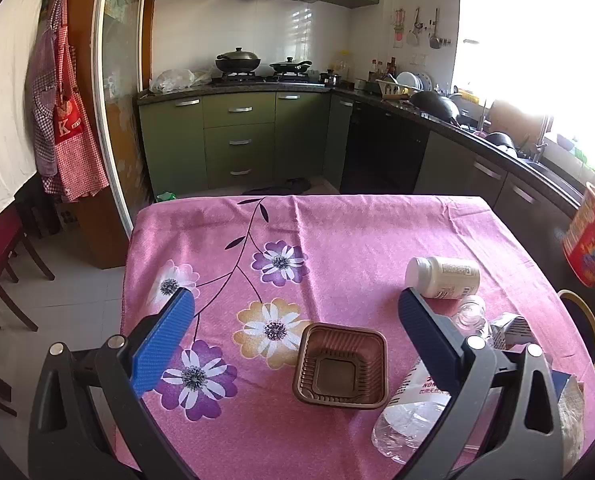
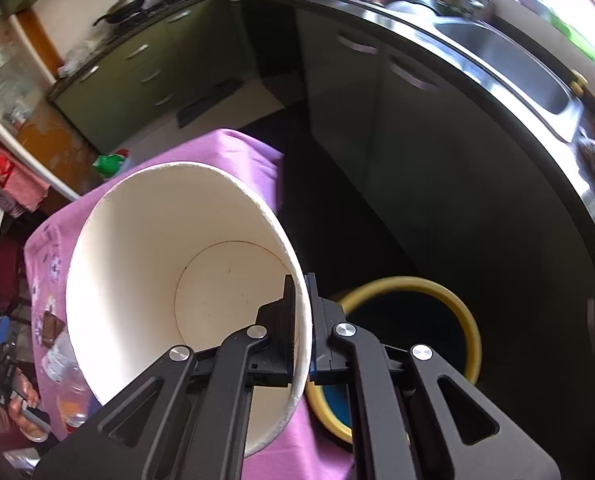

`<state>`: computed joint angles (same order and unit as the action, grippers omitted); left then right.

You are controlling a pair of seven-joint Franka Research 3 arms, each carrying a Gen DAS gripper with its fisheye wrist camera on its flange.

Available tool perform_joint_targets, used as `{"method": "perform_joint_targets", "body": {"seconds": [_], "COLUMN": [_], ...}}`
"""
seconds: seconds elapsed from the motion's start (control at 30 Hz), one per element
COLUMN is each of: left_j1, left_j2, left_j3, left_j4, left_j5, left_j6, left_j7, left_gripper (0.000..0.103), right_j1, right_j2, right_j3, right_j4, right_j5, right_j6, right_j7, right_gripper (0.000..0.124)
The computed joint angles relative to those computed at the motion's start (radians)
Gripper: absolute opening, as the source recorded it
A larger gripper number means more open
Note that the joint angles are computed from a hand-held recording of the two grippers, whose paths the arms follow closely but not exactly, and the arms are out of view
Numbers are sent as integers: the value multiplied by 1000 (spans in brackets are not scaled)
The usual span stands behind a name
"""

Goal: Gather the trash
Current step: 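Carry the paper bucket over the trash bin and open the right gripper, then grasp the brown plastic tray with the left gripper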

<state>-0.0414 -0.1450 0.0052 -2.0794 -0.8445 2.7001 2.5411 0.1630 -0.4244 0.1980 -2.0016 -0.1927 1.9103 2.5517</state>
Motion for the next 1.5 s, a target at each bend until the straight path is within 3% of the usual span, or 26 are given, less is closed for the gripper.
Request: {"method": "perform_joint_targets", "body": {"seconds": [0.2,0.5,0.63,0.7,0.73,1.07,1.33,1.5], "left_j1": [-7,-10,-8,-8,-8,-6,39,56], "left_j2": [-8,-2,2,4,4,7,52,135], "left_j3": [5,-5,-8,-9,-9,-12,-67,-81], "left_j4": [-3,-10,-9,-8,-9,-11,19,118], "left_j5": [-40,-21,-8,-3,-2,26,442,649], "left_j6": [-19,-4,-5,-6,-6,-1,-49,-176], "left_j7": [38,42,33,32,33,4,-351,-492], "left_gripper": [97,97,97,97,97,97,97,95], "right_j1": [-53,-127,-138,-144,-148,-101,-14,33], "right_j2": [-260,-344,-320,-306,-303,-416,-438,-403], "right_j3": [-37,-57,-68,-68,-61,-13,59,107], "right_j4": [-333,-582,-625,-631,-630,-615,-553,-486], "right_j5": [76,166,206,217,211,219,252,259], "right_j6": [-8,111,162,169,164,165,206,202], "right_j7": [64,85,74,77,80,77,53,76], "right_gripper": [6,6,11,29,32,35,39,39]}}
